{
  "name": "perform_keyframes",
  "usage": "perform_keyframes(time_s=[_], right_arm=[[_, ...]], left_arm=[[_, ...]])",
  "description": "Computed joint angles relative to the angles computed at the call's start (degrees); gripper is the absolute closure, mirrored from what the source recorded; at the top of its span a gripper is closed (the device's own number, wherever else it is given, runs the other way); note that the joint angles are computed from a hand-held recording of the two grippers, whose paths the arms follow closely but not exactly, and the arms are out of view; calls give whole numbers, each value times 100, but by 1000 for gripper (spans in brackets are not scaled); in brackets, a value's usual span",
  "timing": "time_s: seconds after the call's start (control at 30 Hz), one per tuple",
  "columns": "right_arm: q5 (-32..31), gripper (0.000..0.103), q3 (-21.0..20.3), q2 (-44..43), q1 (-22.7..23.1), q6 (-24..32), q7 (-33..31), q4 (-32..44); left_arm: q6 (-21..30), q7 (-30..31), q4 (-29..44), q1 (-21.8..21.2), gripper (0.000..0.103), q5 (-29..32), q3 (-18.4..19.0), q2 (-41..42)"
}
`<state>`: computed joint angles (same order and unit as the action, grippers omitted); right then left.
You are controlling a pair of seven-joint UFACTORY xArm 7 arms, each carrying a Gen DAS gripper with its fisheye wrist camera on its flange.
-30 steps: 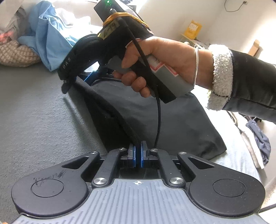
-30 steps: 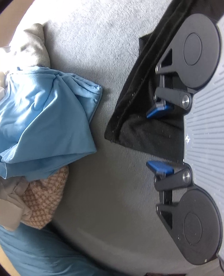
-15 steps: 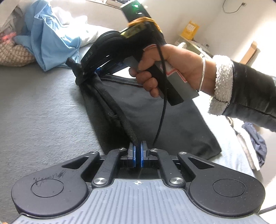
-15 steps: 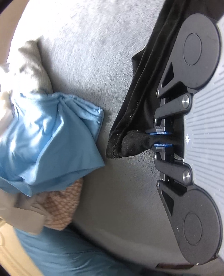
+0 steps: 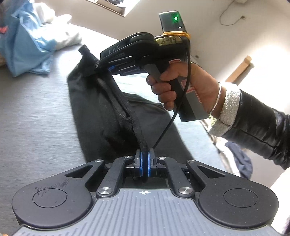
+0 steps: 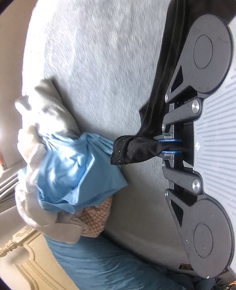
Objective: Fold clothes
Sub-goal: 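Lift the held edge with both grippers and fold it over the shirt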
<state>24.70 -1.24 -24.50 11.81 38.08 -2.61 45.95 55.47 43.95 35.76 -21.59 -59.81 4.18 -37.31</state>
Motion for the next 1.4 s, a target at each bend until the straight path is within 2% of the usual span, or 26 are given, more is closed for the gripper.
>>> perform_keyframes(time_s=[0.13, 0.27, 0.5, 0.7, 0.93, 1.2, 1.4], right_arm=[[-303, 94, -90, -549, -243, 66, 21, -328], [-515, 95, -267, -1013, -490, 107, 44, -655], [-711, 95, -729, -1655, -936, 130, -150, -1253], [-641, 95, -1199, -2019, -1316, 53, -500, -1775], [-367, 95, -1739, -2203, -1718, -18, -954, -2166], [-85, 95, -2063, -2225, -2019, 47, -1452, -2263], [-1, 95, -2090, -2209, -2267, 71, -1617, -2299]], left_arm=[[15, 263, 260, -252, 100, -391, -94, 386], [37, 478, 569, -385, 100, -614, -340, 814], [26, 551, 1193, -570, 100, -562, -878, 1552], [-14, 408, 1693, -720, 100, -48, -1256, 2120], [-256, 253, 2037, -903, 100, 42, -1523, 2672], [-372, 210, 2203, -1026, 100, 36, -1687, 2937], [-408, 285, 2299, -1076, 100, -86, -1760, 3096]])
